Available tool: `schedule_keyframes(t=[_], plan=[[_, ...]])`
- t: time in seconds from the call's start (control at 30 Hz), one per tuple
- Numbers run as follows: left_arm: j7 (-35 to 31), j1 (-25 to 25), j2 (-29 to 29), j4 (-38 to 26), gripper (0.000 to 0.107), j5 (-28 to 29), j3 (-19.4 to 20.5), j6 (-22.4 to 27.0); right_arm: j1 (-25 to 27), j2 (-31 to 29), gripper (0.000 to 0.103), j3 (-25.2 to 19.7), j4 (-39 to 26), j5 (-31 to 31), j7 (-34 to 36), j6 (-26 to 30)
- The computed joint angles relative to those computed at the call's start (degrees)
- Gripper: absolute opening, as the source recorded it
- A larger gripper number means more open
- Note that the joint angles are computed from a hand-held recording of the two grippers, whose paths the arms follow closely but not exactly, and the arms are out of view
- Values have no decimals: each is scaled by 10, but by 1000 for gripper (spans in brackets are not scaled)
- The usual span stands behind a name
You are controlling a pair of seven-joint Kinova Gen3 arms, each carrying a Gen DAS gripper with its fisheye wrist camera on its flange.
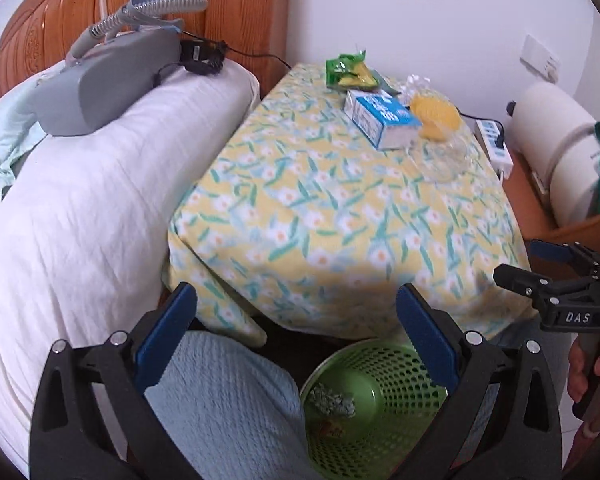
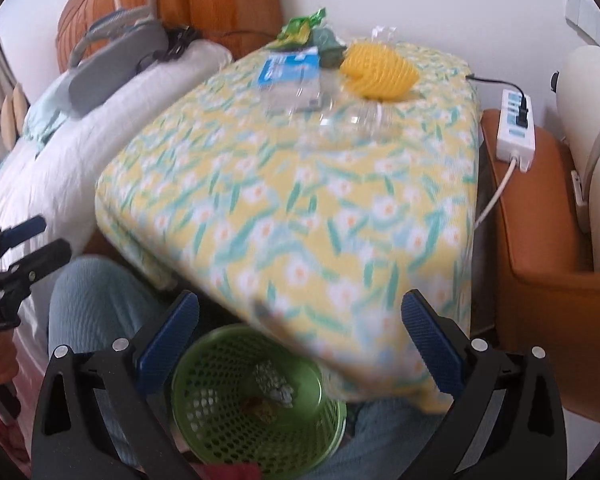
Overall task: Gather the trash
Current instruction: 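Reach to the yellow foam net and grasp it with the right gripper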
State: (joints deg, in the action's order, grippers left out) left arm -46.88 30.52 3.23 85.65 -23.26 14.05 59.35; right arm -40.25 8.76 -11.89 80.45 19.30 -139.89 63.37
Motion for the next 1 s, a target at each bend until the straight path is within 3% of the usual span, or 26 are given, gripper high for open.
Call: schedule_keyframes(t=[0.3,0.5,0.8,0.9,1.0], plan=[[-3,1,32,-57,95,-6,-13,6,31,32,100,35,-67,9,-12,-13],[-23,12,74,-122,95,-10,-31,8,54,90,100,67,-151,4,2,2],[-67,25,145,-229,95,19,-66,24,121,175,100,93,-235,-82,25,-4],[-74,31,162,-255,95,24,-77,28,128,195,96,95,-249,-100,43,-17],[-77,37,177,-279,95,27,-87,34,135,216,83,91,-277,-118,77,-6]])
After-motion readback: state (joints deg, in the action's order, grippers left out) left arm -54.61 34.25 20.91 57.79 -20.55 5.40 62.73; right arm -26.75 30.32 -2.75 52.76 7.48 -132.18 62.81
